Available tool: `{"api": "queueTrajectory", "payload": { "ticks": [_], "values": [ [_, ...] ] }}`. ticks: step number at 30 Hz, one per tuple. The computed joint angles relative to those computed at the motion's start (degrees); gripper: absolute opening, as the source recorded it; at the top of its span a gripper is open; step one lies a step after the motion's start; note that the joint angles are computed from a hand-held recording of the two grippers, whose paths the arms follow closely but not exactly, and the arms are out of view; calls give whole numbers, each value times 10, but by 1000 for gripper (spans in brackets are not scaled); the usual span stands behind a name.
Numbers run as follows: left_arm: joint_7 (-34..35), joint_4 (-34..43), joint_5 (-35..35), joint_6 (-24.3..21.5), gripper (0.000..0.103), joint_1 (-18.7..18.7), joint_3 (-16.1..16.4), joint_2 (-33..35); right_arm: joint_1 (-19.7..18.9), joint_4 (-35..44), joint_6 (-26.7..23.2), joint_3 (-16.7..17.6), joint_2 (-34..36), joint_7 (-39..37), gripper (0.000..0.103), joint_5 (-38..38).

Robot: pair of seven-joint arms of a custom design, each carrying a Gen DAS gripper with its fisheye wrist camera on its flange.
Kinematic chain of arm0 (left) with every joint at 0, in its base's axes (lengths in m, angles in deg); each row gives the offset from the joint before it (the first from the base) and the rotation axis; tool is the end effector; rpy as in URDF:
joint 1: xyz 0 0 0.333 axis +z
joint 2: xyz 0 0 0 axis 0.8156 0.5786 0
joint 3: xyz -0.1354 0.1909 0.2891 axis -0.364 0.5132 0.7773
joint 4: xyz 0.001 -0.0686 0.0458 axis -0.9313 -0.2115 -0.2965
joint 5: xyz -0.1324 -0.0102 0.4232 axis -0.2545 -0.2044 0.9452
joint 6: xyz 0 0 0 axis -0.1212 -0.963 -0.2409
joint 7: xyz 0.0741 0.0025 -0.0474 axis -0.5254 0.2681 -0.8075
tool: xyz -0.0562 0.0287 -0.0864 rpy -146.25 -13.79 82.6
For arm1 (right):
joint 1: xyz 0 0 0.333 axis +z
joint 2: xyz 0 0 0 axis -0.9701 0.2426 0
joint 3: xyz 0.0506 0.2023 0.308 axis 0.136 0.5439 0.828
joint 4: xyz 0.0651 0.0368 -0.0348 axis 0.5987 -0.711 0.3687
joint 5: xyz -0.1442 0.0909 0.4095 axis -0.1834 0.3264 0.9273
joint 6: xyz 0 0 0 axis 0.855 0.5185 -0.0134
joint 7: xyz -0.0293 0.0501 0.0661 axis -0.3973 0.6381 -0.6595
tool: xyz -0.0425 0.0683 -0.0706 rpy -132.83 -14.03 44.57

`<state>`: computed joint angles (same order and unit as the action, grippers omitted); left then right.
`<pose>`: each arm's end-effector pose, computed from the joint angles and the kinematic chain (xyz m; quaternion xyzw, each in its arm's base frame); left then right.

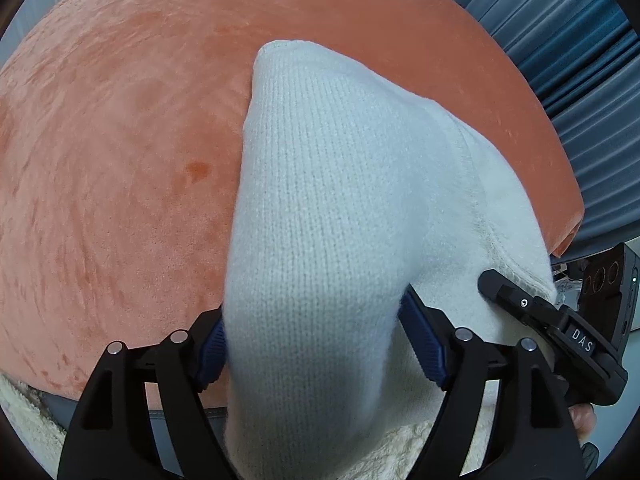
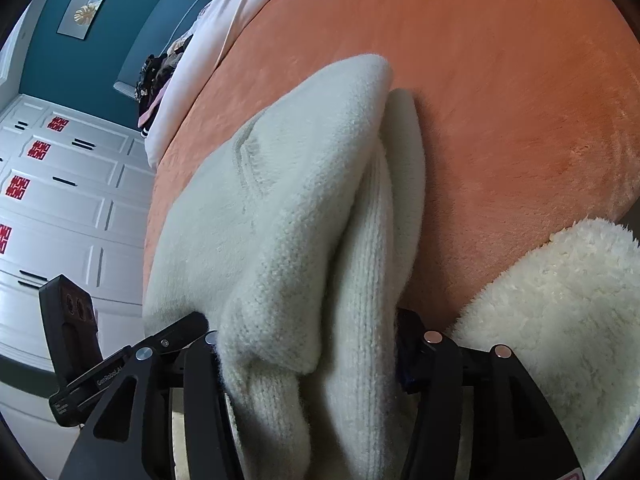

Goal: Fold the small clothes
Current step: 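Lift the sweater end with both grippers and fold it over the bundle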

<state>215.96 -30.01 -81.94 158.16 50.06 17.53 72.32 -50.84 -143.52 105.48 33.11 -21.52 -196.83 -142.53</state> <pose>0.7862 -0.1929 0.4588 0.3800 -0.9081 0.1642 0.0628 0.5948 0.2607 0.3918 -0.1897 0.9028 -0.0064 0.3859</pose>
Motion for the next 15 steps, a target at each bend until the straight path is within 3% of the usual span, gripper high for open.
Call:
{"api": "queueTrajectory", "payload": {
  "ticks": [9, 13, 15],
  "values": [
    [1, -12, 7, 18, 87, -4, 2, -1, 27, 8, 42, -43, 13, 90, 54, -84],
    [1, 0, 1, -2, 87, -1, -2, 7, 29, 10, 47, -48, 12, 122, 53, -116],
    [0, 15, -6, -21, 79, 1, -4, 16, 31, 12, 45, -51, 10, 156, 48, -148]
  ]
}}
